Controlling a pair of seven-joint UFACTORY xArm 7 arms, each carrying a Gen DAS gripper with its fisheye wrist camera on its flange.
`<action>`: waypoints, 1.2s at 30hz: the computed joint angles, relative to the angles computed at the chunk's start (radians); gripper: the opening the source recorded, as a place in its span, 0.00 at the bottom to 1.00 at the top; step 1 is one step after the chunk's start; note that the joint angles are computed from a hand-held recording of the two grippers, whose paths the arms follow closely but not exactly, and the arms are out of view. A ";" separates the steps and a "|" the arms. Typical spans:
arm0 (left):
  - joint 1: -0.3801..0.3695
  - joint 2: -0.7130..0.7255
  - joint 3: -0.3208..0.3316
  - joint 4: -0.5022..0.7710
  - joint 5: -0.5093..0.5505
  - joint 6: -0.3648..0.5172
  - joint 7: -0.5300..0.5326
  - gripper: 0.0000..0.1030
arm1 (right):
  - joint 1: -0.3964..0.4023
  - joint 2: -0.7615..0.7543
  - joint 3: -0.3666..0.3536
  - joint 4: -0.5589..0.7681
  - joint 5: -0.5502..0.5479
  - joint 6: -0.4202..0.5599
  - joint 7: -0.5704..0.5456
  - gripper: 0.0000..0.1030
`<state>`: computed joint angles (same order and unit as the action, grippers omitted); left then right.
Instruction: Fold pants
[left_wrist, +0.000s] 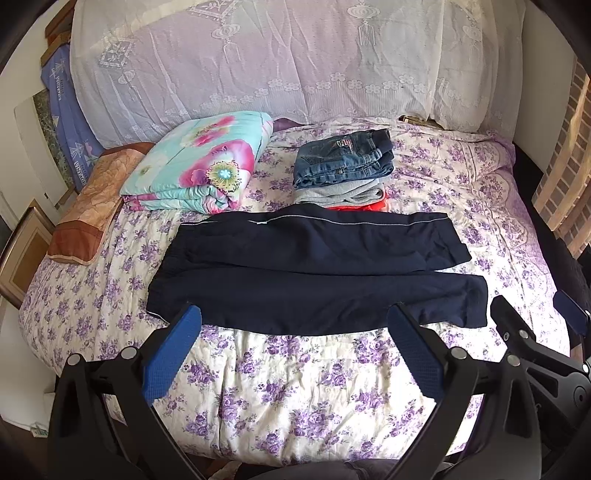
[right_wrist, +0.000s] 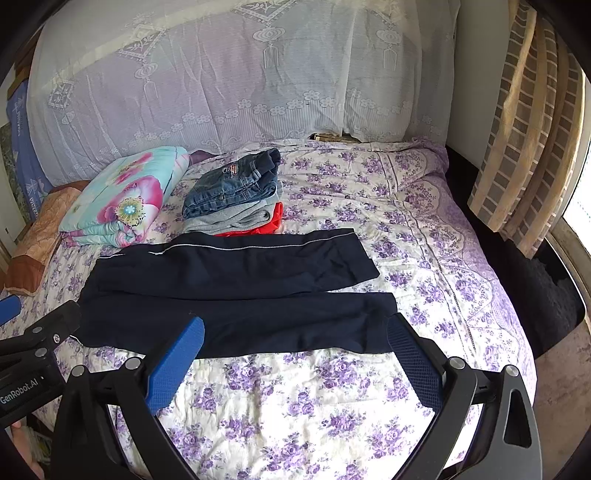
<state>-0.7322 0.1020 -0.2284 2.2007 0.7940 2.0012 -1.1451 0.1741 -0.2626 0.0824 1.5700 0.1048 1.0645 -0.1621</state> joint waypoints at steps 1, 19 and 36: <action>-0.001 0.001 0.000 0.001 0.000 0.001 0.000 0.95 | 0.000 0.000 0.000 0.000 0.000 0.000 -0.001 0.96; 0.018 -0.025 0.004 -0.064 -0.040 -0.036 -0.017 0.95 | 0.002 0.018 0.002 0.011 -0.004 0.000 0.000 0.97; 0.047 -0.011 -0.007 -0.044 -0.060 -0.039 0.000 0.95 | 0.008 0.038 0.011 0.021 -0.019 0.004 0.013 0.97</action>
